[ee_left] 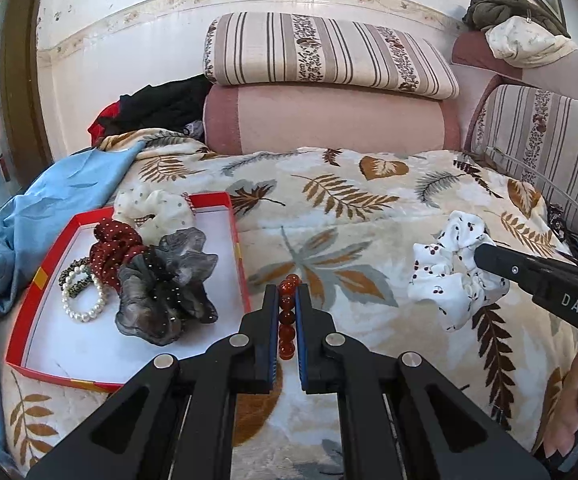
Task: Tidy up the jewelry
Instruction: 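Carry the white scrunchie and red bead bracelet over the tray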
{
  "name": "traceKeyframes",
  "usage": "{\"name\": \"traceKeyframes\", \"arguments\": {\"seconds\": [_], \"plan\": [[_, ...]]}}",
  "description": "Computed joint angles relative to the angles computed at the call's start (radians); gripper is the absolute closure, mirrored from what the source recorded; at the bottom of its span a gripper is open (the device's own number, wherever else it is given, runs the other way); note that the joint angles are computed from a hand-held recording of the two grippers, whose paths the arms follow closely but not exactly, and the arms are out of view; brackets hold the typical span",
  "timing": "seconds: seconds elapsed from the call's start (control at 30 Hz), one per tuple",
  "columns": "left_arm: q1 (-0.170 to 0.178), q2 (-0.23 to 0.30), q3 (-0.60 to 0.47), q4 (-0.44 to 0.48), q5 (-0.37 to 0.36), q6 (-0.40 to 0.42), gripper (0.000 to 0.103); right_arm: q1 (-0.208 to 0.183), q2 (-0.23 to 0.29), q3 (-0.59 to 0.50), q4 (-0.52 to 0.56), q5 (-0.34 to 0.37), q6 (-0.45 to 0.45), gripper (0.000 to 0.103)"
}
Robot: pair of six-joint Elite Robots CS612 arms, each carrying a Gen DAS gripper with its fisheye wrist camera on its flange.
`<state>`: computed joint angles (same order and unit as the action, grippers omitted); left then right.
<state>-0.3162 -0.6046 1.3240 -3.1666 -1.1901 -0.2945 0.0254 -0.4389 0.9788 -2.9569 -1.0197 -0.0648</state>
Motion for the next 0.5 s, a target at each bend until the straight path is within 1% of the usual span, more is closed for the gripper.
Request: {"name": "traceKeyframes", "arguments": {"seconds": [0.3,0.5], "plan": [[0.008,-0.014,0.026,-0.029,0.012,-0.014,0.096,0.011,-0.014,0.031,-0.034,-0.021,-0.021,0.093],[0.018,-0.026,0.043,-0.051,0.01,-0.029,0.095,0.023,-0.039,0.073,-0.057,-0.007,-0.022,0.093]]}}
